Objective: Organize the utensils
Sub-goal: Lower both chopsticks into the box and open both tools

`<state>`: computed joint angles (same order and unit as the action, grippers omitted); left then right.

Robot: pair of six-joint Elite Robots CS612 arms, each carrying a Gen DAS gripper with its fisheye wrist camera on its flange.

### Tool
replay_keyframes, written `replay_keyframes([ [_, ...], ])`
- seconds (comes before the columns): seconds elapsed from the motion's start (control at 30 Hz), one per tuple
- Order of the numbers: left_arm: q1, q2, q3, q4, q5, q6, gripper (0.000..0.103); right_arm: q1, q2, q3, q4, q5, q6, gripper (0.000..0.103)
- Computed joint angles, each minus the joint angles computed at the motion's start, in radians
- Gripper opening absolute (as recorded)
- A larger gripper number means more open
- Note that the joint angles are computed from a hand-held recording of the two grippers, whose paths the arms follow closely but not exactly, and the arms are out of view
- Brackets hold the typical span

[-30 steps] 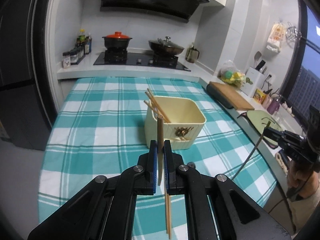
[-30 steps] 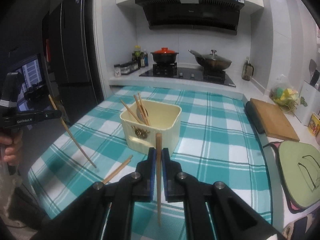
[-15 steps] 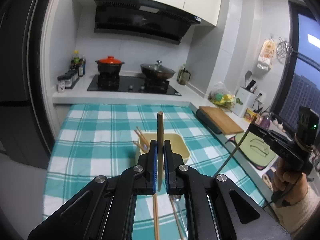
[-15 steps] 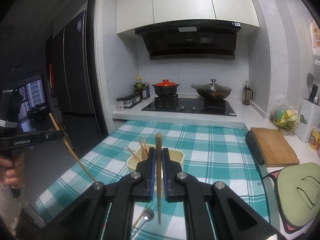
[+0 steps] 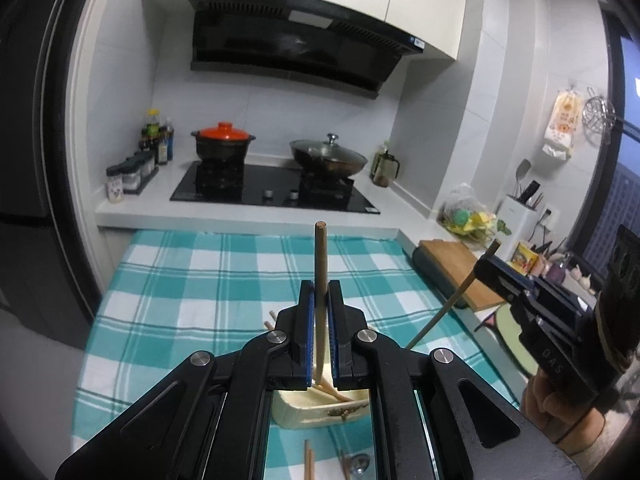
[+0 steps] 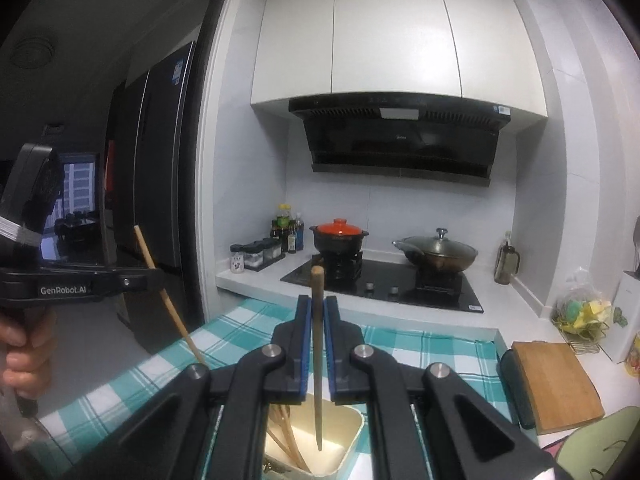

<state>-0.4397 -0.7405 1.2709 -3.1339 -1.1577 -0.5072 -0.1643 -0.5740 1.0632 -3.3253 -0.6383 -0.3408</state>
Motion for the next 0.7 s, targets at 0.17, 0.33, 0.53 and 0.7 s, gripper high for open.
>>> replay_keyframes([
  [0.17,0.027,0.073,-0.109,0.165,-0.084,-0.064,0.004,0.031,0.038,-0.072,0.254,-0.074,-0.125,0.006],
  [0.33,0.039,0.124,-0.188,0.289,-0.134,-0.086,0.004,0.055,0.080,-0.177,0.560,-0.178,-0.184,0.006],
  [0.53,0.045,0.163,-0.249,0.364,-0.162,-0.084,0.005,0.068,0.146,-0.303,0.746,-0.205,-0.180,0.006],
  [0.7,0.040,0.157,-0.235,0.380,-0.123,-0.088,0.015,0.074,0.168,-0.351,0.825,-0.185,-0.151,0.018],
])
